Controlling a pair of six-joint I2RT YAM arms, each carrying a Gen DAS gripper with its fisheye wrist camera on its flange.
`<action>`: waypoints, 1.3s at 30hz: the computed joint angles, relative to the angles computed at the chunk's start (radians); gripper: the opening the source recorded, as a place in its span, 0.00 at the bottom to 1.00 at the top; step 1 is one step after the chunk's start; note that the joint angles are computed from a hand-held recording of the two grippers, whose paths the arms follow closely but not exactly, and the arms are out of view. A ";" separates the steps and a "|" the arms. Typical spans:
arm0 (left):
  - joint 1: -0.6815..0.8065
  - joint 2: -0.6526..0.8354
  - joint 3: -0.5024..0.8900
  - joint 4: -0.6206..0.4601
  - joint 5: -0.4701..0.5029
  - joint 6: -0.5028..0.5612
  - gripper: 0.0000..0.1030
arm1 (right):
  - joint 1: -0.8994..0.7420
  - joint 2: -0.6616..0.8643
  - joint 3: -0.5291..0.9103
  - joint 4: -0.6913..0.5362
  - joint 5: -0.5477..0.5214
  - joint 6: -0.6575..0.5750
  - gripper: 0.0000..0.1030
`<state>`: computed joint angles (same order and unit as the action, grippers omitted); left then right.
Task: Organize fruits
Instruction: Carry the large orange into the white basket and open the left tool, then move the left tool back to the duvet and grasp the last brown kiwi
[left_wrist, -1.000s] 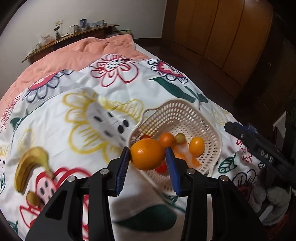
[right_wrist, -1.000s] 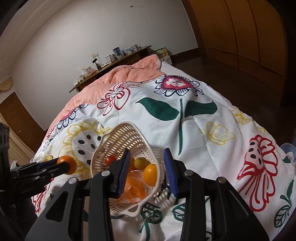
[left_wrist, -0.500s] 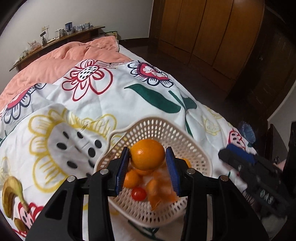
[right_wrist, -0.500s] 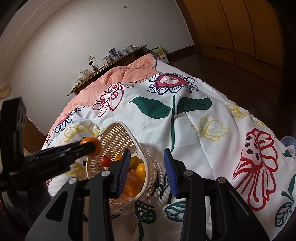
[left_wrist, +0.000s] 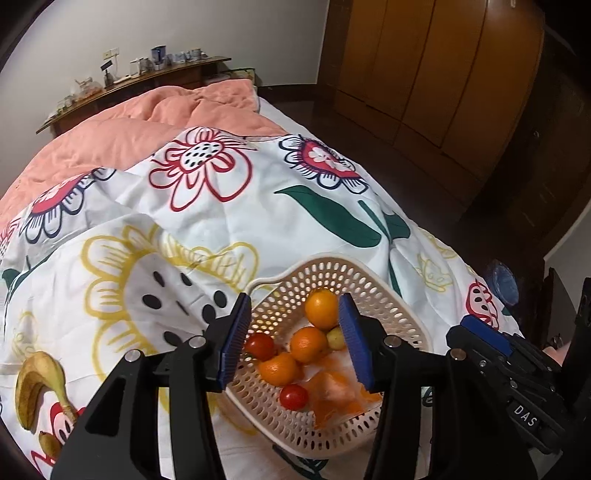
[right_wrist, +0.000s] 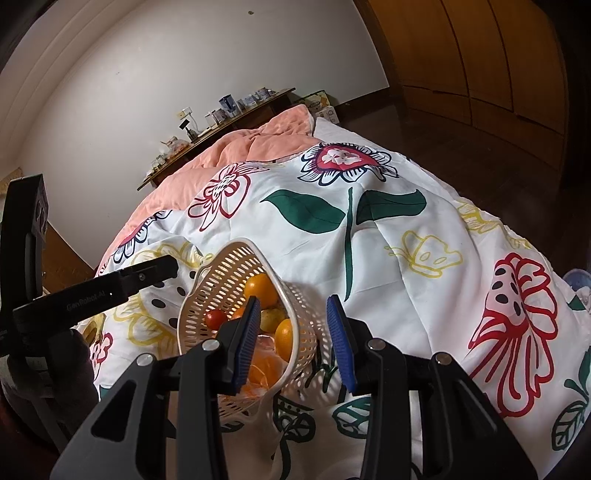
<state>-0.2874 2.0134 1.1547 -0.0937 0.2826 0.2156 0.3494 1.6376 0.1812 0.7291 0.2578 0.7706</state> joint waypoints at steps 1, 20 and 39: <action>0.004 -0.004 -0.005 0.002 -0.002 0.000 0.56 | 0.005 -0.001 0.002 -0.004 0.002 0.002 0.37; 0.129 -0.101 -0.077 -0.041 -0.001 0.024 0.77 | 0.140 -0.023 0.086 -0.129 0.051 0.024 0.45; 0.405 -0.192 -0.157 -0.061 0.042 0.118 0.80 | 0.214 0.017 0.149 -0.162 0.056 0.032 0.45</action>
